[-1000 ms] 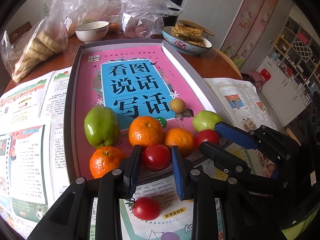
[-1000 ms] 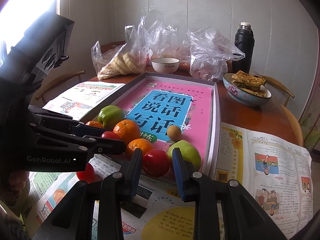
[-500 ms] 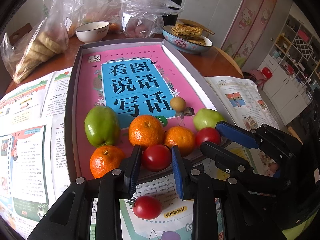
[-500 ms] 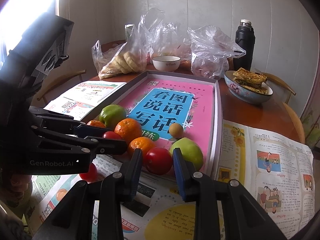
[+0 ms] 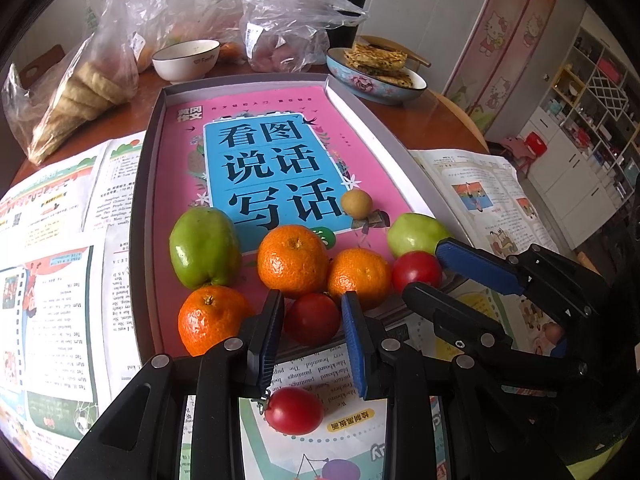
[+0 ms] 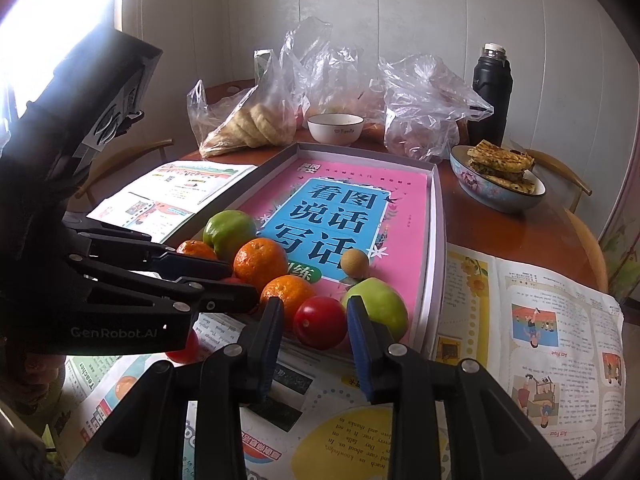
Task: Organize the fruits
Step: 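Lower the tomatoes into the tray and open both tools, then grasp the cherry tomato with the left tool while the right tool grasps the kiwi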
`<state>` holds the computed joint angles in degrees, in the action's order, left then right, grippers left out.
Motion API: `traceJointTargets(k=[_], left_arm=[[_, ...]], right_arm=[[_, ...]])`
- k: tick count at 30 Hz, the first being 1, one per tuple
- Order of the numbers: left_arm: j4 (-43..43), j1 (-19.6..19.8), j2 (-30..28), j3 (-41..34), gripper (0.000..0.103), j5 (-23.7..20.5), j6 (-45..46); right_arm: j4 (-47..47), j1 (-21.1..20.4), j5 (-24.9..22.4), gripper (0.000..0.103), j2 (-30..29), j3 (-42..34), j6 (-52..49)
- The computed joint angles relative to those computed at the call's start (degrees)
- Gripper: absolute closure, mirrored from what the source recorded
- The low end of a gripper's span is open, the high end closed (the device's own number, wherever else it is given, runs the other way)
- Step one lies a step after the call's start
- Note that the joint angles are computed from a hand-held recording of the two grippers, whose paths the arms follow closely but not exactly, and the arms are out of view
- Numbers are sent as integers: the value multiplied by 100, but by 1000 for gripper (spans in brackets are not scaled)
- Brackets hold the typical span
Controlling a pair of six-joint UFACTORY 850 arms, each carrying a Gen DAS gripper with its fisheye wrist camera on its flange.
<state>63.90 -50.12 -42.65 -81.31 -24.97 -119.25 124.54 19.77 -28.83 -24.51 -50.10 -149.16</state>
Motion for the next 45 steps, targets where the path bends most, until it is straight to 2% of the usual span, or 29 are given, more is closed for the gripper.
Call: traceJointTargets(k=[15,17,19,23,26,32,45], left_arm=[[124,-80,151,142,72,-162,-276],[207,-106,215,204,67,-220,-399],[344,-126,293,291,63,-234,-587],[480,-195,429,429,52,-360,-836],[585,-275,566,574,49,-492,-1037],[777,-420,766,808,46,-698,-1329],[427,-581,761,967,46,-606,-1199]], right_arm=[[147,-33,-19,61,79,45,-93],[173,-33,-18,60,109,65,-122],[212,-30,-16,54,140,91,-157],[210,-31,-46,53,204,146,-180],[119,-28,-59,51,256,189,-125],[-306,-72,-141,49,361,293,193],[-797,-45,-111,48,403,486,384]])
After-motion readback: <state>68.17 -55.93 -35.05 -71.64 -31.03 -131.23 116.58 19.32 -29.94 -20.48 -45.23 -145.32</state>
